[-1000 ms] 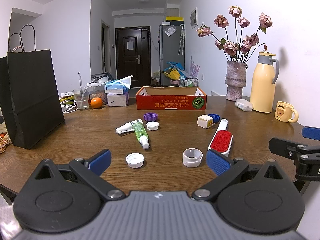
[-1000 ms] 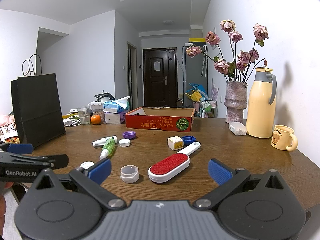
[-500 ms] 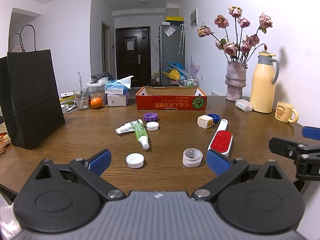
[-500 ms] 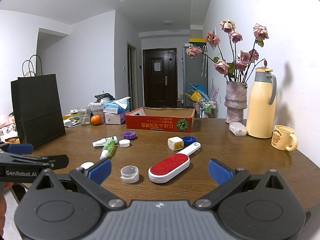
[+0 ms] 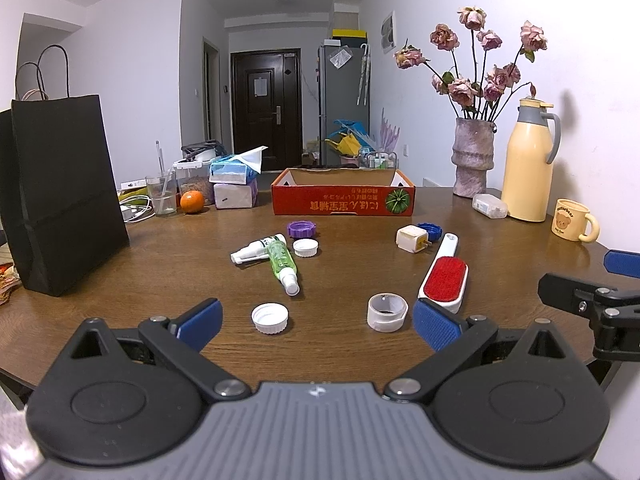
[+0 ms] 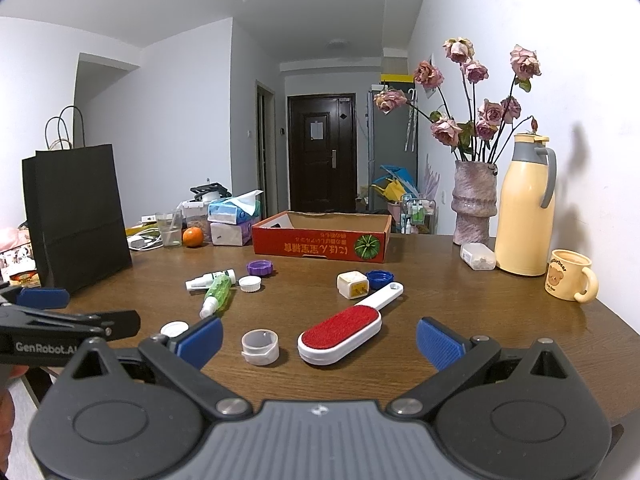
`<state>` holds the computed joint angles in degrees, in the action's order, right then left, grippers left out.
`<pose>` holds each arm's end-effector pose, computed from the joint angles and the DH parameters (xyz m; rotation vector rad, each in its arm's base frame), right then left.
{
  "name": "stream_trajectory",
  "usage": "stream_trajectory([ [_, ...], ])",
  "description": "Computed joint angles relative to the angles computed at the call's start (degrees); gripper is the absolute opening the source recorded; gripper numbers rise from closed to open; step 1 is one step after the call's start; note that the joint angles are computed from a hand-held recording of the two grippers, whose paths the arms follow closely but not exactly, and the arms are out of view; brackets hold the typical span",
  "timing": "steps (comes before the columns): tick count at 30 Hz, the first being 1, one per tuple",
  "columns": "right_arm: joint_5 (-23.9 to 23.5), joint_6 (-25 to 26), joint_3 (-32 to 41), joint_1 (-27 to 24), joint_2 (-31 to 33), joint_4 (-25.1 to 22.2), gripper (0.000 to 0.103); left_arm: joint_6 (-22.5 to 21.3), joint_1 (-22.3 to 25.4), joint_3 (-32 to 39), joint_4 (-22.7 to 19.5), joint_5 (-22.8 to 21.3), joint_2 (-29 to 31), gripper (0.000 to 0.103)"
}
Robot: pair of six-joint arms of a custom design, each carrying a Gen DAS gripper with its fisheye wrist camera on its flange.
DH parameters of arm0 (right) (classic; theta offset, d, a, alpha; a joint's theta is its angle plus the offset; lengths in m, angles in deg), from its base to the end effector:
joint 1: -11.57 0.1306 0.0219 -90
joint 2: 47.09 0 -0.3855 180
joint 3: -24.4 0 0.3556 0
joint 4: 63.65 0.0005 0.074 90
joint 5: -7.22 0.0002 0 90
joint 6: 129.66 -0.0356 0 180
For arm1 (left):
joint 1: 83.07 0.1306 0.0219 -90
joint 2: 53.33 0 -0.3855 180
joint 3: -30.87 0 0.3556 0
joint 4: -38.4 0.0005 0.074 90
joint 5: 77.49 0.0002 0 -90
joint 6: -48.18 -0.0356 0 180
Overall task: Organize rigid objects
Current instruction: 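Grasp the white bottle cap with the left tool while the right tool grasps the white tape roll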
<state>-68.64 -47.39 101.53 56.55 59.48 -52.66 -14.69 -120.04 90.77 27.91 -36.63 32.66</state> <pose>0.3916 0.3783 0.2908 -0.4446 1.8493 0.3955 0.3293 -0.2148 0.3006 -0.2766 1.9592 0.2324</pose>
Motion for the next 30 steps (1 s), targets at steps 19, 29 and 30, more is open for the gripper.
stream_trajectory([
  [19,-3.2,-0.2,6.6,-1.3,4.9,-4.2,0.103,-1.0,5.3,1.0,1.0,5.3,3.2,0.103],
  [29,-4.1,0.0,11.0,-1.3,8.0,-7.3,0.103,-0.9,8.1,1.5,1.0,8.3,4.7,0.103],
  [30,-4.3,0.2,11.5,-1.2,8.4,-7.7,0.103,-0.8,8.6,1.5,1.0,8.8,4.7,0.103],
])
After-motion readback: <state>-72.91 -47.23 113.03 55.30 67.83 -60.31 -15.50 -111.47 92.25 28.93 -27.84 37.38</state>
